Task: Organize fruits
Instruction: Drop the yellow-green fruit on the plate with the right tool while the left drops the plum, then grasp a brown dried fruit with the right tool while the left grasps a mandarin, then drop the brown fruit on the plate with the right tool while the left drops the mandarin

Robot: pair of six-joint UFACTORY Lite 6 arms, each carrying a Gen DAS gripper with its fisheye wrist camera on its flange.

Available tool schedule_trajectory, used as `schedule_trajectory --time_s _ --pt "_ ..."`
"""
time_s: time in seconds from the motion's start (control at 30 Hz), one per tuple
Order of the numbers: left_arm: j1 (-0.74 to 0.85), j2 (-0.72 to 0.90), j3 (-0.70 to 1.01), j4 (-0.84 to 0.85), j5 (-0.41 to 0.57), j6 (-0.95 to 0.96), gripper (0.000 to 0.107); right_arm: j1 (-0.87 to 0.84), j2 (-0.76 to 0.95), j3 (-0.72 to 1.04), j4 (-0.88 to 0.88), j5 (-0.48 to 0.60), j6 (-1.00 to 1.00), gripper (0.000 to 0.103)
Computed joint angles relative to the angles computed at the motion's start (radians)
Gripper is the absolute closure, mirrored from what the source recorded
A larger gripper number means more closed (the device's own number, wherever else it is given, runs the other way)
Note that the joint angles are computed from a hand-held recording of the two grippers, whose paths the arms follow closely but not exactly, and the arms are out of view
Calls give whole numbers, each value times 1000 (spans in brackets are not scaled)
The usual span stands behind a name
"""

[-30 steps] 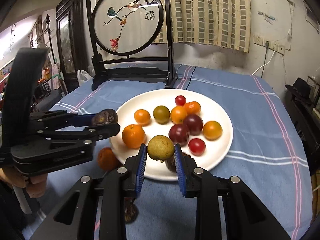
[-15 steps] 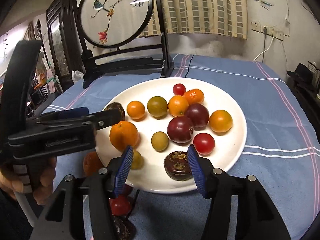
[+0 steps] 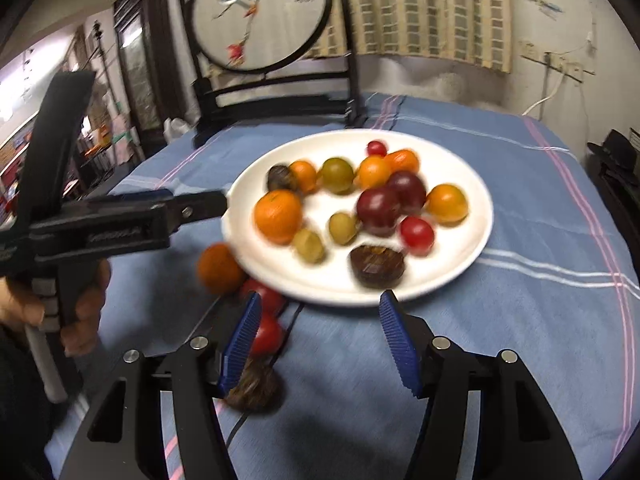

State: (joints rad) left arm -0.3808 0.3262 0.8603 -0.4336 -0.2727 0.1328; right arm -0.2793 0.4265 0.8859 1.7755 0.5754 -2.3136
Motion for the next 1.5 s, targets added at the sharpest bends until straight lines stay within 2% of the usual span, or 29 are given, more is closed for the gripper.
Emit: schedule_trajectory --time_s 0.13,0.4,0.43,0.47,0.53,0.67,0.8,1.03,1.07,1.13,1.23,1.3,1.4,1.5 --pt "1 -26 -59 15 -15 -16 17 -3 -63 -102 -75 33 -24 41" --pt "15 -34 -88 24 -14 -15 17 107 -77 -183 42 -72 -185 42" --pt "17 -32 -89 24 -14 -16 17 124 -80 -193 89 -94 -230 44" --pt "20 -28 -87 30 -11 -22 17 141 -81 -202 147 -119 -285 52" --pt "23 -20 -82 37 -2 -29 17 163 -77 -210 232 -144 -358 59" --pt "11 -12 -75 14 5 12 16 136 -84 -208 195 -121 -317 59" --pt "-30 3 -67 -126 8 186 15 55 -74 -159 74 -68 -174 59" --pt "-114 65 -42 -290 -26 406 16 -6 -38 -95 44 -50 -91 59" --pt "-116 73 -38 -275 -29 392 18 -7 -40 -97 48 -46 -98 59" --pt "-106 94 -27 -196 -23 319 34 -6 -47 -106 62 -40 -117 59" --pt "-80 139 11 -58 9 194 47 -4 -58 -117 75 -36 -126 59" --pt "-66 157 23 94 11 67 53 -5 -58 -114 73 -40 -122 59" --pt "-68 166 27 184 -3 2 64 -2 -56 -111 72 -45 -120 59" --pt "-65 161 24 204 2 -14 65 -4 -57 -111 74 -43 -121 59"
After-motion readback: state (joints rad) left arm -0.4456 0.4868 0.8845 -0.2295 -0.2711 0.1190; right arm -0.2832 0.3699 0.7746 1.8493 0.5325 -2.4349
